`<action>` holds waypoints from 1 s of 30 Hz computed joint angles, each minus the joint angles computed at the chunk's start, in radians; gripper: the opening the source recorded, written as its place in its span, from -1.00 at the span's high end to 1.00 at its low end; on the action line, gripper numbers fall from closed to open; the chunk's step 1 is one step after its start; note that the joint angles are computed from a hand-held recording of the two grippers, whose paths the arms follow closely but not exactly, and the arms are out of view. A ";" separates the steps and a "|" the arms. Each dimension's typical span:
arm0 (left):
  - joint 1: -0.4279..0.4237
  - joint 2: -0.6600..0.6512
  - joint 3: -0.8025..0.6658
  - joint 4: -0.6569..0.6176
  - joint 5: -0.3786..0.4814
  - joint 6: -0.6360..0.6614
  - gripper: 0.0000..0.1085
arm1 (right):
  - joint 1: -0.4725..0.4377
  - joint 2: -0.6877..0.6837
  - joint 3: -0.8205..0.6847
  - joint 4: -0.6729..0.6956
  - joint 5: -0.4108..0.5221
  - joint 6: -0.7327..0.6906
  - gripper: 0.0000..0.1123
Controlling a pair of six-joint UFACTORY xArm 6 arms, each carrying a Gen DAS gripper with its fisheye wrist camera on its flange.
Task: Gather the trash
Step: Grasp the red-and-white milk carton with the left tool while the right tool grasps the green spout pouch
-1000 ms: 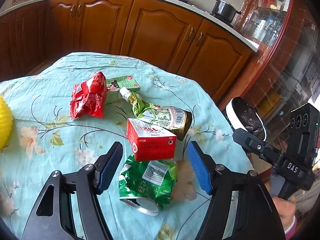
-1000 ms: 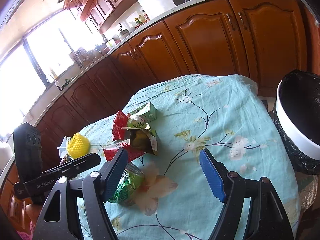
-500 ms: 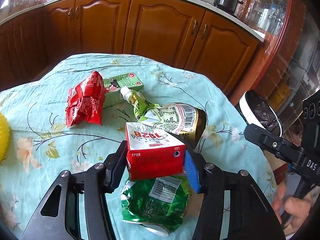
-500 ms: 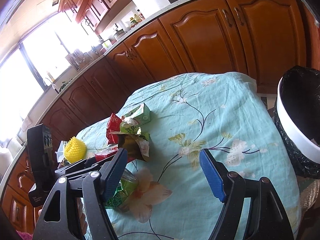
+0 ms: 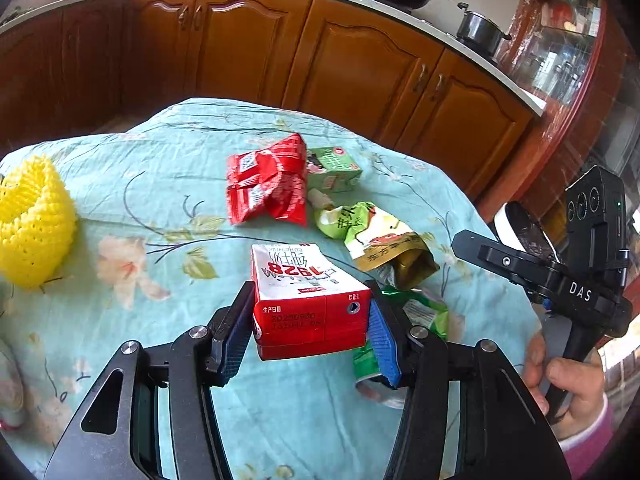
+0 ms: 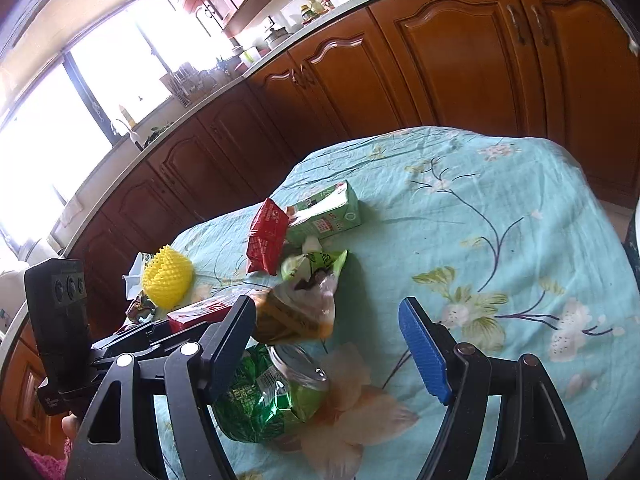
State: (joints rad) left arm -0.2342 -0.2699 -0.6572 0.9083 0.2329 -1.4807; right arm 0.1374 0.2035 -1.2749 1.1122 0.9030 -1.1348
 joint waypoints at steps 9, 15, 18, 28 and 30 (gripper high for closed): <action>0.027 -0.015 0.051 0.030 -0.021 -0.037 0.04 | 0.076 0.065 -0.069 -0.060 -0.004 0.074 -0.35; 0.029 -0.003 0.059 -0.033 -0.028 0.019 0.04 | 0.134 0.057 -0.073 -0.087 -0.084 0.051 -0.16; 0.026 0.001 0.057 -0.066 -0.019 0.049 0.03 | 0.156 0.079 -0.091 -0.138 -0.110 0.073 0.23; 0.013 0.059 -0.002 -0.212 0.045 0.146 -0.15 | 0.174 0.102 -0.094 -0.190 -0.124 0.105 0.93; 0.013 0.071 -0.021 -0.193 0.052 0.127 -0.16 | 0.170 0.091 -0.082 -0.181 -0.123 0.093 0.93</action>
